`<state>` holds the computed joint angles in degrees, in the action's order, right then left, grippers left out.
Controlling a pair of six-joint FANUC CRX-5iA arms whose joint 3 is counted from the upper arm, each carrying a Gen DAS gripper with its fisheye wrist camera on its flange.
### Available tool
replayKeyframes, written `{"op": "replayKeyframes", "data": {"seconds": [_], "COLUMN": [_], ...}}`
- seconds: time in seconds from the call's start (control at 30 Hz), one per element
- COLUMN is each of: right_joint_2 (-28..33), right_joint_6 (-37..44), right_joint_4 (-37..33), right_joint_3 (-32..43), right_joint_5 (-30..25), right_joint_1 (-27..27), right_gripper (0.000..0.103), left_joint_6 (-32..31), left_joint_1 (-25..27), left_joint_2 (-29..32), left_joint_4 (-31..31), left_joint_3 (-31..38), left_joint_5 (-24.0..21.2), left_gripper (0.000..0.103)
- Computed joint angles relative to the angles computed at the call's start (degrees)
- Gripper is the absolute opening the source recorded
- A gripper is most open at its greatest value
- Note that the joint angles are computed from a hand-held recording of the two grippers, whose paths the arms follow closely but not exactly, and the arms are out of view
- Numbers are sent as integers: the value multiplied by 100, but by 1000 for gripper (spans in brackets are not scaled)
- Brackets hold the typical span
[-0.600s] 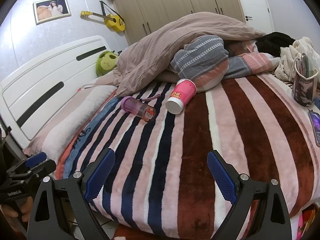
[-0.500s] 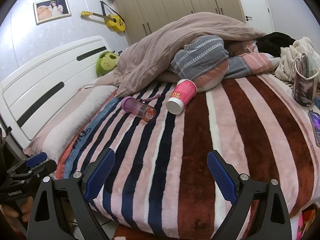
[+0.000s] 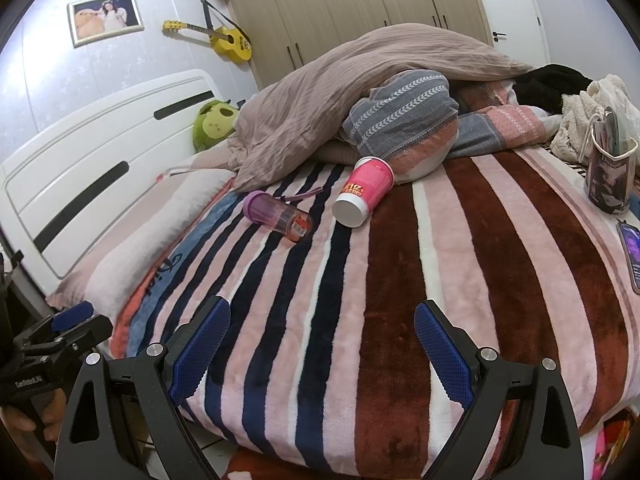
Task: Flip cup upside down
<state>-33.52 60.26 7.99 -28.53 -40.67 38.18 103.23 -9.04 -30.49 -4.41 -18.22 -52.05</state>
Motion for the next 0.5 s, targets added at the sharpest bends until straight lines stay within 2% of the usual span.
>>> {"op": "replayKeyframes", "data": {"seconds": [0.2, 0.3, 0.37, 0.5], "right_joint_2": [2, 176, 411, 1175], "right_joint_6": [-1, 300, 740, 1947], "right_joint_4": [1, -334, -836, -2289], "right_joint_3": [-13, 167, 424, 1256], "right_joint_5": [-14, -38, -67, -279], "right_joint_1": [34, -135, -375, -1112], "right_gripper": [93, 93, 93, 93], "left_joint_6": [73, 8, -223, -448], "left_joint_1": [-50, 32, 238, 456], "left_joint_2": [-19, -42, -65, 95], "left_joint_4": [-52, 18, 216, 396], "left_joint_3": [-8, -90, -180, -201], "left_joint_5": [-11, 48, 113, 234], "left_gripper": [97, 97, 97, 97]}}
